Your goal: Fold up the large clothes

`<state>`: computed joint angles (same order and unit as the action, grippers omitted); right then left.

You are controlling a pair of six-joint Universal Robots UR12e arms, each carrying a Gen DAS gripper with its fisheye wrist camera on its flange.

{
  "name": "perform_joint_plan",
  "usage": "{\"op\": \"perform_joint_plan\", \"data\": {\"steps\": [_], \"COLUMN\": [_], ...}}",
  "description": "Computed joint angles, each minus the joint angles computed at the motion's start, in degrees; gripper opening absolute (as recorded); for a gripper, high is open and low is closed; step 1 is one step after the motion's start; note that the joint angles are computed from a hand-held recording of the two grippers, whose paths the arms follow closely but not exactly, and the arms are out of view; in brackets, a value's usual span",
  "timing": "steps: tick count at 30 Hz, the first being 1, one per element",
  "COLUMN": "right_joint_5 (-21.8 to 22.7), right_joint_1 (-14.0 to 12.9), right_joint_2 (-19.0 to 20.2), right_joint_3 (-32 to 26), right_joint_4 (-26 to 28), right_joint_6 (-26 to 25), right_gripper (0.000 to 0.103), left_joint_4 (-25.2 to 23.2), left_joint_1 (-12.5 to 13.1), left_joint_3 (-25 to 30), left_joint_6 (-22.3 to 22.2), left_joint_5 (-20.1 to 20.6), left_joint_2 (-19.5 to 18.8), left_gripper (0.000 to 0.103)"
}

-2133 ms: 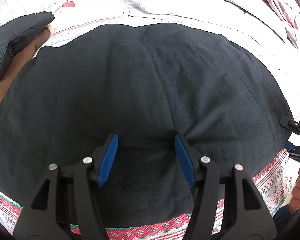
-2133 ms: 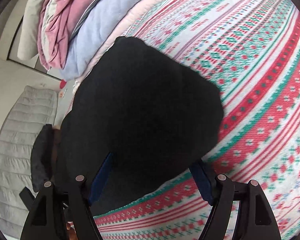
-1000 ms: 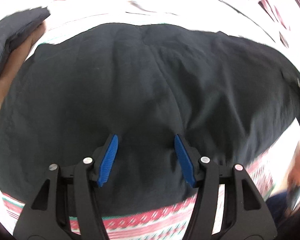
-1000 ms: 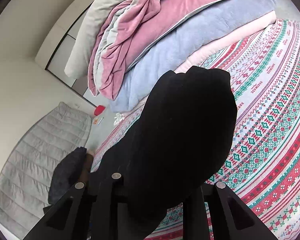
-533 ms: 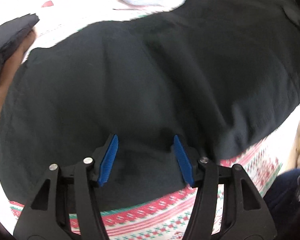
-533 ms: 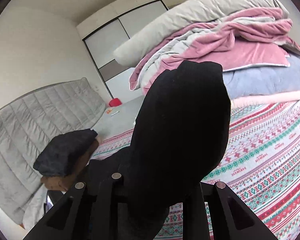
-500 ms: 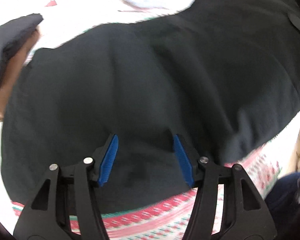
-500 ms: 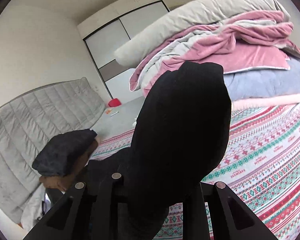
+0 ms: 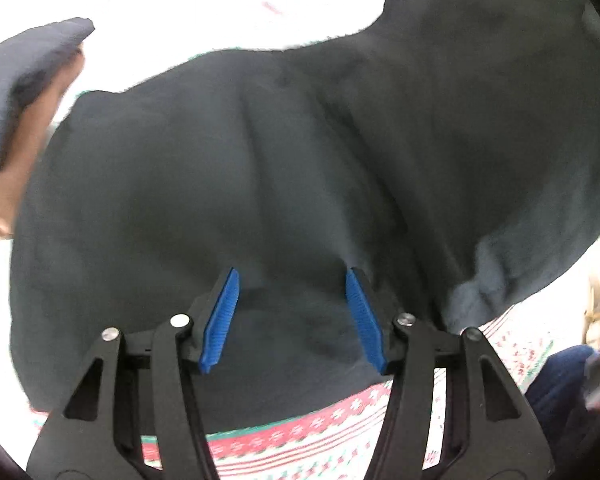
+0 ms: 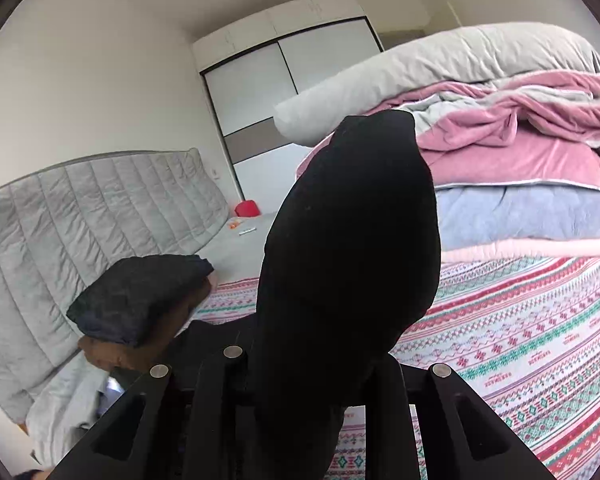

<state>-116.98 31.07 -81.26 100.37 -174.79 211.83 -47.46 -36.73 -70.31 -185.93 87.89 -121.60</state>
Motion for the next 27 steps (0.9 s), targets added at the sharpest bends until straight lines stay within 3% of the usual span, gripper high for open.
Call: {"op": "perform_joint_plan", "data": {"steps": [4,7,11,14,17,20,21,24,27], "right_joint_5": [-1.6,-4.6,-9.1,-10.8,-7.7,-5.5,-6.3,-13.8,-10.7], "right_joint_1": [0.3,1.5,5.2,9.3,12.1,13.7,14.2,15.7,15.2], "right_joint_2": [0.5,2.0,7.2,13.8,19.7,24.6,26.1,28.6,26.9], "right_joint_3": [-1.0,-3.8,-11.0,-19.2,-24.6,-29.8,-30.6,-31.0,-30.3], "right_joint_4": [1.7,3.7,3.4,5.6,9.8,23.9,26.4,22.5,24.0], "right_joint_6": [0.0,-3.9,-17.6,-33.1,-44.6,-47.5,-48.3,-52.1,-51.3], "right_gripper": [0.021,0.021,0.021,0.021,0.021,0.022,0.025,0.030,0.039], "left_joint_4": [5.6,8.6,12.0,15.6,17.6,18.0,17.7,18.1,19.8], "left_joint_1": [2.8,5.8,10.3,13.2,15.2,16.1,16.3,16.9,17.4], "left_joint_3": [-4.7,-8.7,-14.9,-17.9,-19.6,-20.4,-20.2,-20.8,-21.8], "left_joint_6": [-2.6,-7.0,-14.1,-19.8,-24.3,-26.4,-26.5,-27.4,-27.6], "left_joint_5": [-0.5,-0.7,-1.4,-2.3,-4.8,-6.0,-6.5,-8.3,-10.5], "left_joint_2": [3.8,6.6,10.7,12.4,13.1,13.4,13.3,13.5,14.0], "left_gripper": [0.058,0.058,0.058,0.058,0.058,0.058,0.058,0.058,0.058]}}
